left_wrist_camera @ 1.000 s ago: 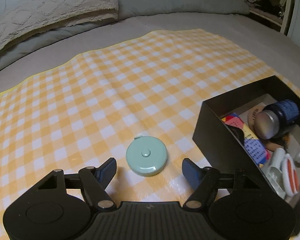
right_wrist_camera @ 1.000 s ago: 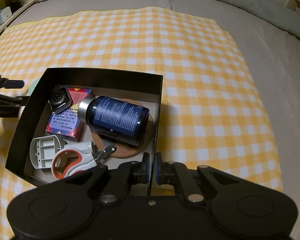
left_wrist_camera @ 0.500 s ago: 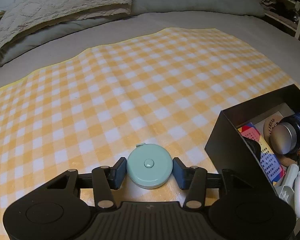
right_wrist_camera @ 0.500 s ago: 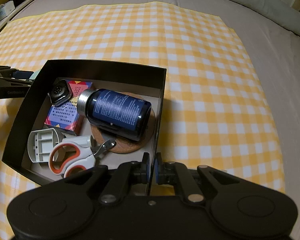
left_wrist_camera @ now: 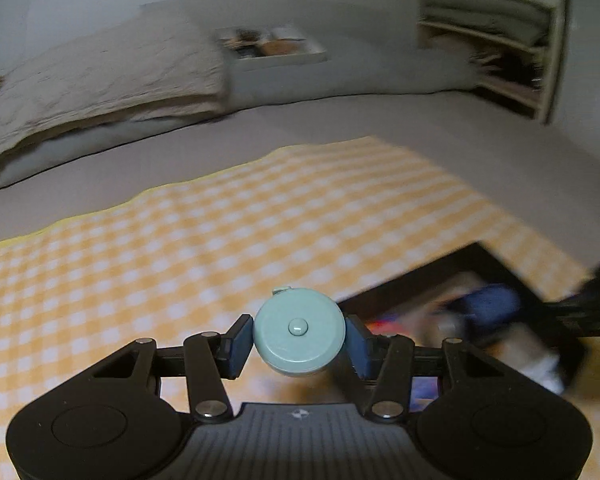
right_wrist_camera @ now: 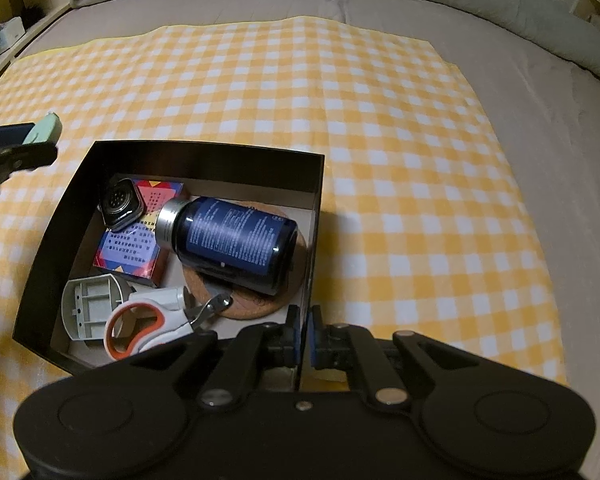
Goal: Organize rigid objects
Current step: 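Carry the tape measure with the left gripper into the black box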
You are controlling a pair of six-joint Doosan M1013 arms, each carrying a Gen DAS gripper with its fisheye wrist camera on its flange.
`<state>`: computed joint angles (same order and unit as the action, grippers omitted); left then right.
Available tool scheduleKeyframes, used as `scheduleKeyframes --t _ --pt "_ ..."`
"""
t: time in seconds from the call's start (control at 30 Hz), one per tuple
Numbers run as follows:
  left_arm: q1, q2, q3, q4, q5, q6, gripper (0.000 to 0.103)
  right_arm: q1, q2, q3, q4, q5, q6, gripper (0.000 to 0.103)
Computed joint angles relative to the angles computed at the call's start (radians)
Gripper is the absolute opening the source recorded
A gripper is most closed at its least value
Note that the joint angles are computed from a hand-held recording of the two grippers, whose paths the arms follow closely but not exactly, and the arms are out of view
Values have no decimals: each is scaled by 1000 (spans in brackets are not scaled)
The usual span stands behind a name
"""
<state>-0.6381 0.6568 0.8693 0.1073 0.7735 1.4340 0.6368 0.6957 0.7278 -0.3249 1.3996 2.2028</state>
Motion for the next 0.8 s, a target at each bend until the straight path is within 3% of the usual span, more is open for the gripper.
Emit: scheduleKeyframes --t 0.27,0.6,0.67,0.7,0.8 --pt "-29 -4 -18 -242 93 213 51 7 0 -4 -19 8 -1 4" --pt "-53 48 -69 -313 158 218 51 7 -3 1 -20 4 -3 4" --pt "-55 53 -72 -319 147 200 62 7 -3 1 -19 3 -2 4" --pt "-56 60 -83 -322 157 196 73 7 -4 3 -19 2 -2 4" --pt "-65 77 -113 -298 188 177 76 7 -5 4 -18 0 -3 4"
